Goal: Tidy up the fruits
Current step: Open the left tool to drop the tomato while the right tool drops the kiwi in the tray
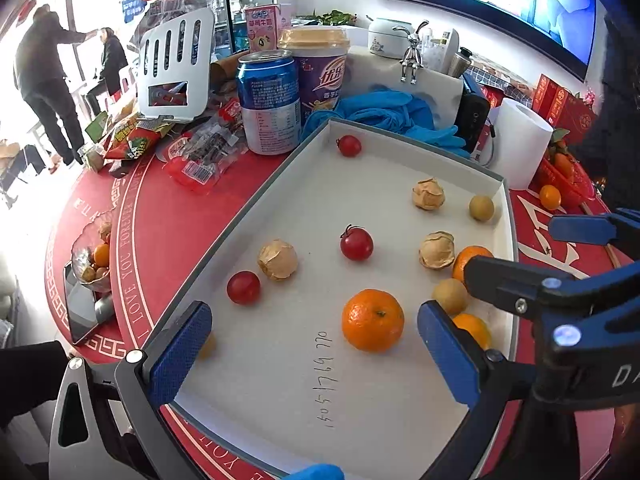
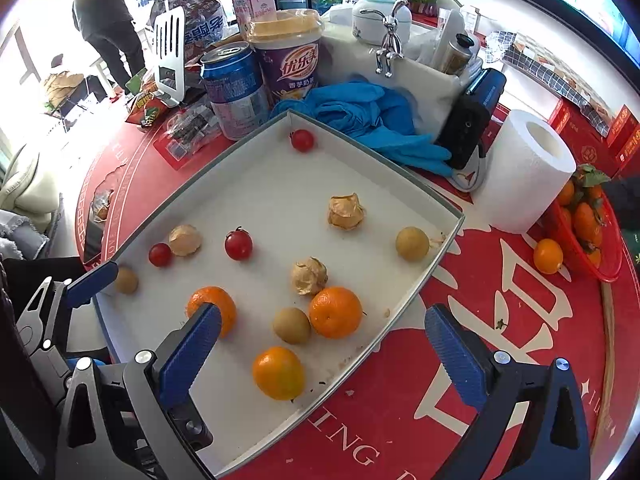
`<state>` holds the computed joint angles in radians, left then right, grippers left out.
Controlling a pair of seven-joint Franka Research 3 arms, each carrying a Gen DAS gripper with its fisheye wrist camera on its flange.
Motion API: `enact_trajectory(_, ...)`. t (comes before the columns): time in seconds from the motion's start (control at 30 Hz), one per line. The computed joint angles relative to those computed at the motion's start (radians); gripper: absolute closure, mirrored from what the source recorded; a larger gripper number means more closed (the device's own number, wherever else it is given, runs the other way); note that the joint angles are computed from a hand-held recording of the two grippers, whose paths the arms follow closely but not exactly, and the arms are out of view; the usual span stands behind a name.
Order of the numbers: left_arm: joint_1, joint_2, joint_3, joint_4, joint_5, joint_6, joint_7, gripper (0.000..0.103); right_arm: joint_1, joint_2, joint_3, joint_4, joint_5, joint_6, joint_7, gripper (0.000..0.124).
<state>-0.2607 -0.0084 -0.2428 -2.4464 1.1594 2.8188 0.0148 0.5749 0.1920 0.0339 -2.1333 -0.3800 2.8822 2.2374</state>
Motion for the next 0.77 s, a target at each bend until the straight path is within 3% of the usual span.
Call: enact_trajectory(0.77, -0.026, -0.001, -0.012, 0.009, -0.004, -0.045, 0.015, 0.0, -0.018, -0.02, 0.009, -0.042, 0.023, 0.019, -0.015, 0.022)
